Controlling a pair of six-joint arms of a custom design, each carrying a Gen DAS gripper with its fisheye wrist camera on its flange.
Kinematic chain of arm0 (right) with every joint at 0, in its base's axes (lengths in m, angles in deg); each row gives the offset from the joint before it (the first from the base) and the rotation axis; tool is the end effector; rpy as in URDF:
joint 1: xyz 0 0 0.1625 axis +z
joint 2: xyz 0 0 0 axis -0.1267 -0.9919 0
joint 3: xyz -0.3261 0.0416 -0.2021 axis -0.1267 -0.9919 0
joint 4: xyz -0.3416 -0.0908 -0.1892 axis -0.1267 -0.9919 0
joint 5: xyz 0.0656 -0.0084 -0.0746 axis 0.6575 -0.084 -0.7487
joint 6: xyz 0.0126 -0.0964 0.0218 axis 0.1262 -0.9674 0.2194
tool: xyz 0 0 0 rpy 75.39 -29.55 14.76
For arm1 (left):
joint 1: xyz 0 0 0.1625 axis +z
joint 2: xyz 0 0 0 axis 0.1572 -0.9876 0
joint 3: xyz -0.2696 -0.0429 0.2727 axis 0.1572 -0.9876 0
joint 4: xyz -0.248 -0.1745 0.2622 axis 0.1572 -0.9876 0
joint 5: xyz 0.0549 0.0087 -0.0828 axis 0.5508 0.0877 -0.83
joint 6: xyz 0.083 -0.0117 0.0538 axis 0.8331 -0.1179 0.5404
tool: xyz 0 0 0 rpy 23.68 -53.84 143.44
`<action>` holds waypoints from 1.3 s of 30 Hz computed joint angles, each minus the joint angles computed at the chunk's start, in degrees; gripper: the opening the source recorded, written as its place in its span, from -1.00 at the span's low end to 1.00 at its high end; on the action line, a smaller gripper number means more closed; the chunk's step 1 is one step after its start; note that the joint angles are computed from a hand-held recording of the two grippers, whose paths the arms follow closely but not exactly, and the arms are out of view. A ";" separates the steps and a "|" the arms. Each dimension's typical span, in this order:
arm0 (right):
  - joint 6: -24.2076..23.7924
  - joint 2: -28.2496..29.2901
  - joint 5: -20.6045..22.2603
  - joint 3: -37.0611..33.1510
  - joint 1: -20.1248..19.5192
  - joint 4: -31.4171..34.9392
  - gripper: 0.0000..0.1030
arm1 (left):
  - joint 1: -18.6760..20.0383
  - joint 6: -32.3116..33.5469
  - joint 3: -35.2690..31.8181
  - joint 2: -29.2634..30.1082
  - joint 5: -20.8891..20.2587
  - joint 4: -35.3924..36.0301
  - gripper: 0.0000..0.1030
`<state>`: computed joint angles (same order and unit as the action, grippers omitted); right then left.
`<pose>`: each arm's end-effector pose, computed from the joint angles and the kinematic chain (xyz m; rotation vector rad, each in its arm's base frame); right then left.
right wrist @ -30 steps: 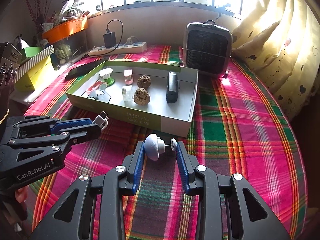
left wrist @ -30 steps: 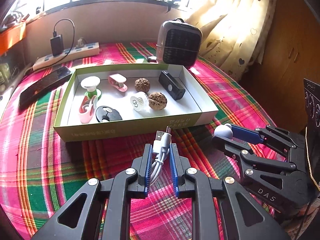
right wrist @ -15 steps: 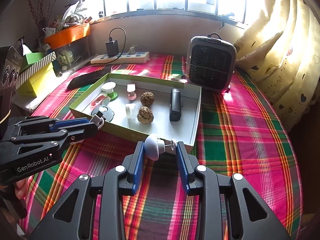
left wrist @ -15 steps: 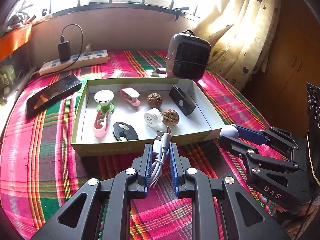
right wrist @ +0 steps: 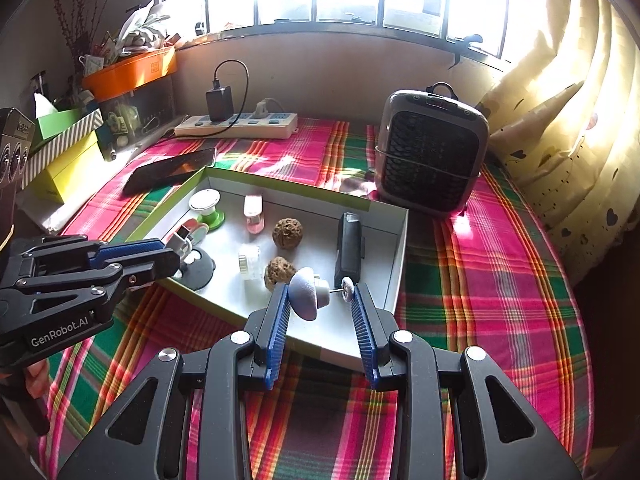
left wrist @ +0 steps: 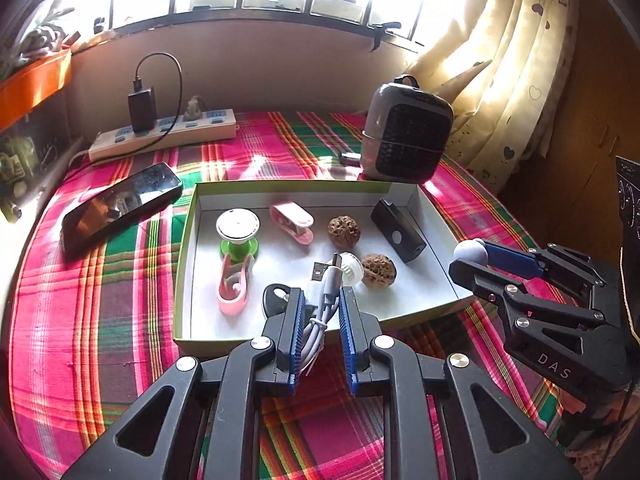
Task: Organize objects
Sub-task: 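Carry the white cable over the box with the left while the right carries the white knob there, then lower the cable into the box and open the left gripper while the right releases the knob inside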
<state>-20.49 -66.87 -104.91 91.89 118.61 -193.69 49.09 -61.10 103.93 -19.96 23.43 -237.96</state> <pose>0.3125 -0.5875 0.0701 0.8167 -2.2738 0.7494 -0.1405 -0.5940 0.2506 0.5318 2.4522 -0.8629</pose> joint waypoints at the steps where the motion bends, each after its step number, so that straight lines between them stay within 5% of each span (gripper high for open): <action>1: -0.08 0.27 -0.16 -0.57 -0.08 0.45 -0.35 | 0.15 0.20 -0.46 0.32 0.22 -0.01 -0.69; 39: 0.23 5.07 -3.05 -8.98 -2.52 11.35 -0.35 | 3.83 -0.43 -10.83 8.28 0.66 6.86 -0.70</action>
<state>-20.26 -61.80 -107.95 82.91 116.09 -182.34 52.92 -61.53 93.10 -11.68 24.09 -231.10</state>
